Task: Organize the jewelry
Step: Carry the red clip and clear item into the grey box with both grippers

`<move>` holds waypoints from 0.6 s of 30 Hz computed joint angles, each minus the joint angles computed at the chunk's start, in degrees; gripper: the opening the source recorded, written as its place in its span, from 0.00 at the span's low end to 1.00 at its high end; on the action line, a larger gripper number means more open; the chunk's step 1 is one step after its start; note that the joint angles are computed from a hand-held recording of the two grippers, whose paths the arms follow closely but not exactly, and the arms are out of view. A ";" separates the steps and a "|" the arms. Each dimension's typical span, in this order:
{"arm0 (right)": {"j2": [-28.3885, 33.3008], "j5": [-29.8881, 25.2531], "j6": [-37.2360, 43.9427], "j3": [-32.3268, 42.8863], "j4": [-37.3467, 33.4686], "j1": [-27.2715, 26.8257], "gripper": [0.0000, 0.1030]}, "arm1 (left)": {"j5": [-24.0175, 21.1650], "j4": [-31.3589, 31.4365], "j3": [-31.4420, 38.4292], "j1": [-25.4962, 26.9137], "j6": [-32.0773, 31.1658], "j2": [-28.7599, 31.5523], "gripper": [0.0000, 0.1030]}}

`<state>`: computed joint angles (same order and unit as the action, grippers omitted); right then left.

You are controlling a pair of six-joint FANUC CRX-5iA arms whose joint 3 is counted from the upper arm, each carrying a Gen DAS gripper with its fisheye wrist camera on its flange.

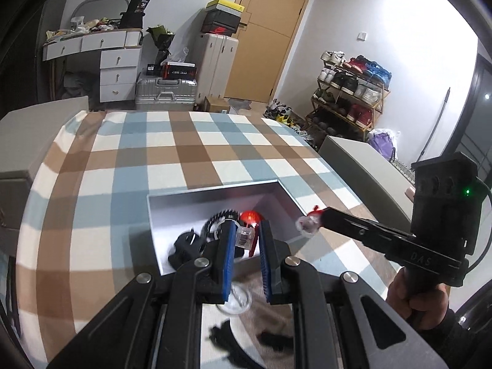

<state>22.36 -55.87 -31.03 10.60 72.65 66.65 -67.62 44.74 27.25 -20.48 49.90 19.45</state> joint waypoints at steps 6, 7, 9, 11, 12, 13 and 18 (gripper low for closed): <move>0.14 1.93 2.21 0.66 -2.04 -2.38 0.04 | 0.03 -1.03 4.77 -1.32 2.65 3.87 0.10; 0.13 2.13 2.56 0.70 -2.42 -2.71 0.04 | -0.32 -1.14 5.48 -1.43 2.95 4.42 0.10; 0.29 2.17 3.52 1.04 -3.30 -3.15 0.04 | -1.43 -1.47 7.42 -1.73 3.45 5.93 0.10; 0.42 2.26 4.45 1.30 -4.20 -3.65 0.04 | -1.75 -2.24 8.79 -2.05 3.70 6.90 0.10; 0.38 2.50 4.61 1.24 -4.49 -3.89 0.04 | -1.85 -2.58 9.15 -2.15 3.80 7.10 0.10; 0.32 2.78 4.73 1.11 -4.69 -4.15 0.04 | -2.17 -3.14 9.95 -2.27 4.03 7.61 0.10; 0.51 2.86 6.49 1.41 -7.11 -4.91 0.04 | -3.56 -4.63 12.26 -2.68 4.89 9.11 0.10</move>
<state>22.87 -53.00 -24.54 12.01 65.54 61.75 -71.18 40.11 39.51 -23.16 54.78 28.56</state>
